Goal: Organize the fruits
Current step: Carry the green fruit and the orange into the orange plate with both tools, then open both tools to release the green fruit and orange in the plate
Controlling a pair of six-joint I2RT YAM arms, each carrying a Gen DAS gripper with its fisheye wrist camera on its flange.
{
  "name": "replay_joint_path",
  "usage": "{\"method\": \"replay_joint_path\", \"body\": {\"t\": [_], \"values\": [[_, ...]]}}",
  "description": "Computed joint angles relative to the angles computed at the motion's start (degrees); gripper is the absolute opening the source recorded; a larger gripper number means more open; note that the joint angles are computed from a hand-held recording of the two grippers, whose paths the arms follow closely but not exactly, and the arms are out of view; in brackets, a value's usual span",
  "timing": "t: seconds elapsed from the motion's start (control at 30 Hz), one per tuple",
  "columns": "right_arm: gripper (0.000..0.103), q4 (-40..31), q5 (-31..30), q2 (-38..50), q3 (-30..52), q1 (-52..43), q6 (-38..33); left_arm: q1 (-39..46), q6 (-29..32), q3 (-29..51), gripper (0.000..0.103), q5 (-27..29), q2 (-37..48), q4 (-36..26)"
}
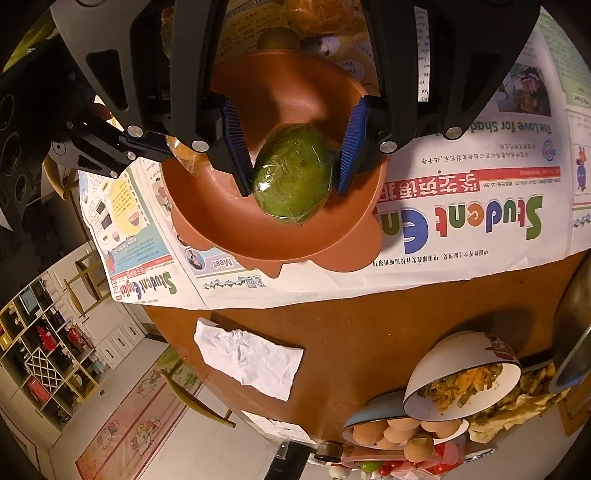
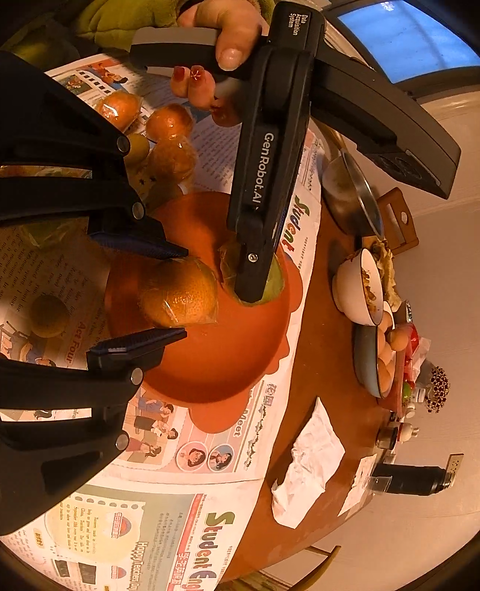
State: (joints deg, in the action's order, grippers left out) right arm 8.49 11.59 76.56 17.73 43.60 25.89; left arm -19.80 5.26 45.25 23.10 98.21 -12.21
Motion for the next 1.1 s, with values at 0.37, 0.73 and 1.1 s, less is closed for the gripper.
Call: {"method": "replay_joint_path", "body": {"t": [0.37,0.73,1.1], "values": [[0.037,0.7,-0.8,2.3,0.6,-0.5,0.2,0.2,-0.1,0.2,0.038,0.4,0.8,0.4],[0.047,0.2,-0.3,-1.1,-0.6,-0.2,1.0,0.1,-0.3,0.3,0.038,0.4,0.9,0.4],[0.054,-1.9,1.8,-6.5,-2.7,2.4,4.2,0.2,-0.7,0.0,0.038,0.4,0.3,0.7]]}}
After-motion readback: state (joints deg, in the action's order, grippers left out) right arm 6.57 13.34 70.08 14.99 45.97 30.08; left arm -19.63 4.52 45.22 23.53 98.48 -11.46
